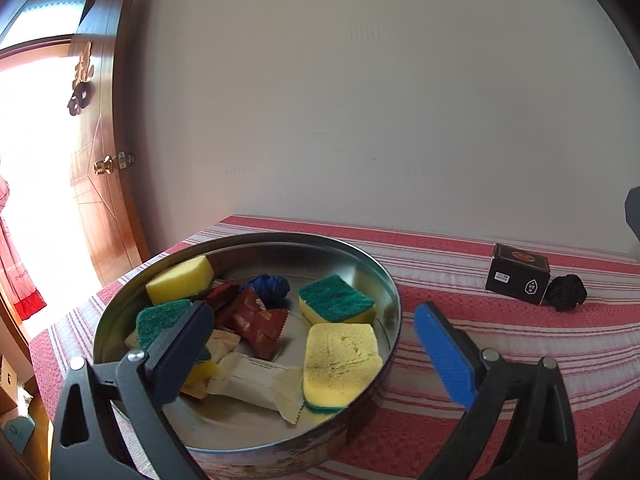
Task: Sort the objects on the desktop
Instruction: 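Move both grippers back toward the black box and black knitted item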
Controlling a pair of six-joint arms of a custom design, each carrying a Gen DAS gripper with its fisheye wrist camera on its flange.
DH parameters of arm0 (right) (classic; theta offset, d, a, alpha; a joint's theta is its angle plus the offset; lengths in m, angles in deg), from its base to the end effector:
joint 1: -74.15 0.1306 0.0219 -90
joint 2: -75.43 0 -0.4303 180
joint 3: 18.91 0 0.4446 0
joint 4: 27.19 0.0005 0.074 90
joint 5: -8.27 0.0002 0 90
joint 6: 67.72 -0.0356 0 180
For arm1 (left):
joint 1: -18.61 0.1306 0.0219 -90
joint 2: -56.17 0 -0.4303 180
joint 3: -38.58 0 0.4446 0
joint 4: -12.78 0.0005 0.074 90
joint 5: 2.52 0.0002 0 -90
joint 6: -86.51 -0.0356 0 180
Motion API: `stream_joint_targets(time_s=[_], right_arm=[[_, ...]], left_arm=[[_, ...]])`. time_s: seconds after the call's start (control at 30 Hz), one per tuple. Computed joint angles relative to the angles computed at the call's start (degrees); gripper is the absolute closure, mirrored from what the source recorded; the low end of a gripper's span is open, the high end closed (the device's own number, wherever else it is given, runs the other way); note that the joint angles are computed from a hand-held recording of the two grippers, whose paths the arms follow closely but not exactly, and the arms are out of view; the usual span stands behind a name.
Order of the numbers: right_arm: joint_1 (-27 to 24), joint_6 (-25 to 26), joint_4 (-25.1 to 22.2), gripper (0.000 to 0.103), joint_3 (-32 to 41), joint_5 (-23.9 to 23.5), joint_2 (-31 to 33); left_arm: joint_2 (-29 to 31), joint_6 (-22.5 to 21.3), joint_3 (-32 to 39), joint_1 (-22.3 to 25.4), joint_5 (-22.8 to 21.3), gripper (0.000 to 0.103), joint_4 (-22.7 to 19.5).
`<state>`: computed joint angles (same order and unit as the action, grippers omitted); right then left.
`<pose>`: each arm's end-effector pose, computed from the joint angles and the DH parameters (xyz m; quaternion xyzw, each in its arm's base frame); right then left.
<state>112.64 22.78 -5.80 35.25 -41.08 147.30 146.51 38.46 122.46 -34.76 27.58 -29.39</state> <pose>0.3375 0.2381 0.4106 0.0248 0.6892 -0.0020 0.7241 0.3386 -0.4047 0.4418 -0.0948 0.8241 0.0884 0.5514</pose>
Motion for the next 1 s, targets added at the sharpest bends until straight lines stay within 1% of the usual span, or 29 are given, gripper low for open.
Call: stream_joint_targets(time_s=[0.07,0.23,0.33,0.43,0.57,0.7,0.77,0.87,1.0], right_arm=[[-0.84,0.69,-0.19,0.001,-0.56,0.37,-0.83],[-3.98,0.5,-2.8,0.001,-1.55,0.17,-3.06],[-6.18,0.15,-4.24,0.001,-2.3,0.13,-4.54],[-8.56,-0.41,-5.99,0.001,-2.9,-0.1,-5.94],[-12.14,-3.03,-8.97,0.001,-3.43,-1.44,-7.58],[-15.48,-5.62,-11.49,0.001,-3.66,-2.79,-8.58],[-17.0,-6.94,-13.21,0.001,-3.48,-3.76,-8.76],[-19.29,-9.73,-16.46,0.001,-2.77,-5.34,-8.61],[-21.94,-14.75,-20.29,0.001,-2.0,-8.14,-8.37]], left_arm=[[0.81,-1.27,0.73,-0.41,0.98,0.001,1.27],[3.41,-5.46,3.21,-1.35,4.43,0.001,4.37],[5.52,-7.04,5.6,-2.2,5.95,0.001,4.79],[7.88,-7.81,8.55,-2.68,8.22,0.002,3.81],[10.81,-8.51,12.15,-3.2,10.63,0.002,2.99],[13.62,-10.27,15.65,-3.11,12.65,0.002,1.78],[14.91,-10.69,17.4,-2.9,14.46,0.002,1.11],[16.98,-11.36,20.26,-2.39,17.45,0.002,-0.18],[19.74,-12.69,24.26,-1.59,20.49,0.002,-2.3]])
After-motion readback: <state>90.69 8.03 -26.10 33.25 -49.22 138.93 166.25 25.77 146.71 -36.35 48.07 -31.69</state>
